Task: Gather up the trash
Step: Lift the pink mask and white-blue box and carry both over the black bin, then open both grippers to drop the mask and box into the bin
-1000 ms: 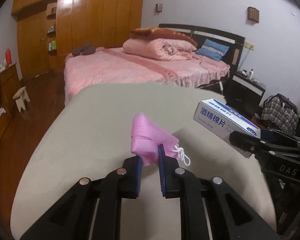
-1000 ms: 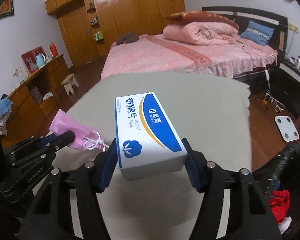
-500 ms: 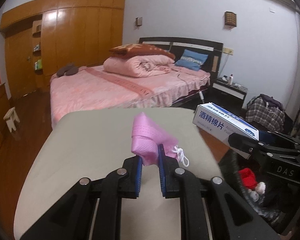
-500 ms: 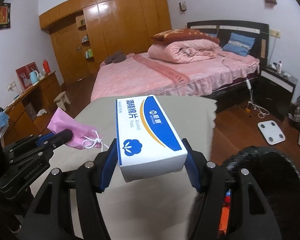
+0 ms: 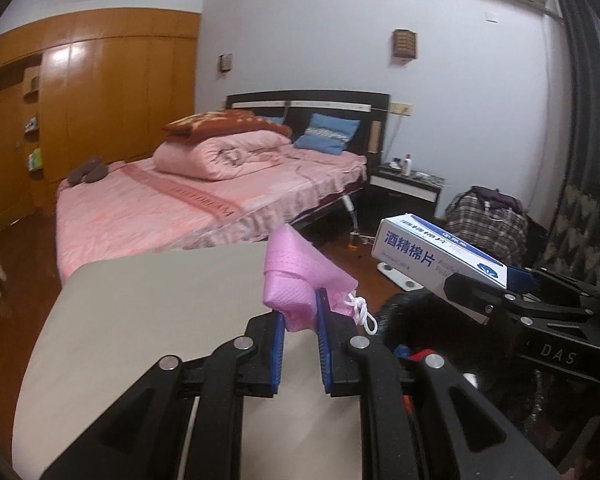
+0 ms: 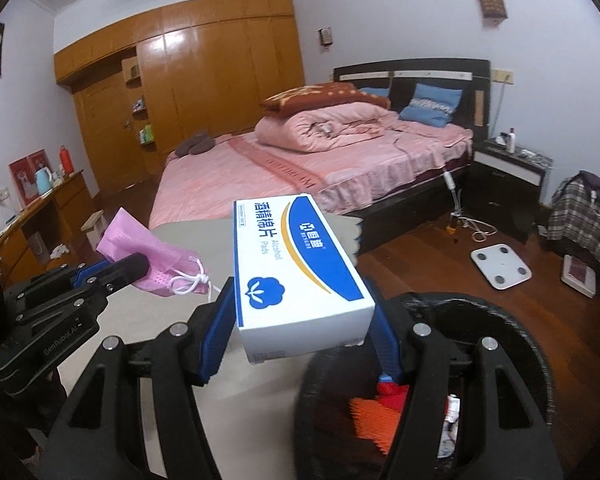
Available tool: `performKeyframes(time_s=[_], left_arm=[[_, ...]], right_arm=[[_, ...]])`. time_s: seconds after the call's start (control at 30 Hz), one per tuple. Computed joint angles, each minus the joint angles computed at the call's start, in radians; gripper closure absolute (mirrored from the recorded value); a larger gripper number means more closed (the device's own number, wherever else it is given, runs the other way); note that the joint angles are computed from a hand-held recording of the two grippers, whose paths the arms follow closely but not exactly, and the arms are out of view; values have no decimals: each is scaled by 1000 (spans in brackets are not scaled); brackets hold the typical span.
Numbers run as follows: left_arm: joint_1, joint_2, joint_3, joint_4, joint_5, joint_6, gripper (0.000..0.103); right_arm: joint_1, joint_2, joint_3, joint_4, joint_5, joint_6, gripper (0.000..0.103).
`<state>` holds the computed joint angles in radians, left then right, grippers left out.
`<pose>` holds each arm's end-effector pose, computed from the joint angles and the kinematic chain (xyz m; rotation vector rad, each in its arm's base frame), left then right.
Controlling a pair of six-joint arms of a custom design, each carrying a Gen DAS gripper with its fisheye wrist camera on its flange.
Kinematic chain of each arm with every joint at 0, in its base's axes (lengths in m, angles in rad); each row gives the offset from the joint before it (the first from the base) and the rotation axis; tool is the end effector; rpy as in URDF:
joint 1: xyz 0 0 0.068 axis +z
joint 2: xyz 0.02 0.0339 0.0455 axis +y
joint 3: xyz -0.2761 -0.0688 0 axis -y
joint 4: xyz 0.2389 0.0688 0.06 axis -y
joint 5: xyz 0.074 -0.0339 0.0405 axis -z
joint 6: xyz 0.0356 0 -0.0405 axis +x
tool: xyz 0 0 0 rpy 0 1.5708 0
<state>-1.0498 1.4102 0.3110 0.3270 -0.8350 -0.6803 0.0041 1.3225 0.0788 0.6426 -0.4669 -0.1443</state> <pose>0.1264 -0.1672 0.1322 -0.0006 2.0588 -0.0677 0.1729 0.0167 0.1143 -0.4205 2.0870 0.4231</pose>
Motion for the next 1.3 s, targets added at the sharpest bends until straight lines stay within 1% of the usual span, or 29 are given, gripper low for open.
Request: performKeyframes(time_s=[0.13,0.23,0.37,0.47,0.53,0.73,1.3], left_arm=[[-33,67,66,22,-1,25,88],[-43,121,113,49,17,50,88],[-45,200,162,89,57,68,88],[-48,250,203,98,74,83,88],[-47,278,229,105,87,97,88],[-35,347,300,120,122,139,88],[-4,537,482,155,220,212,88]], right_arm=[[-166,-61,1,-90,-102,-84,46],[-269,-69,8,-136,-164,-146,48],[-372,0,16,-126,-211,-222,48],[-434,43,27,-120,-243,-252,48],[-457,83,39,-96,-253,-258,48],[-533,146,69,-90,-290,-286,48],[-652,347,193,-50,-303,-332,48]])
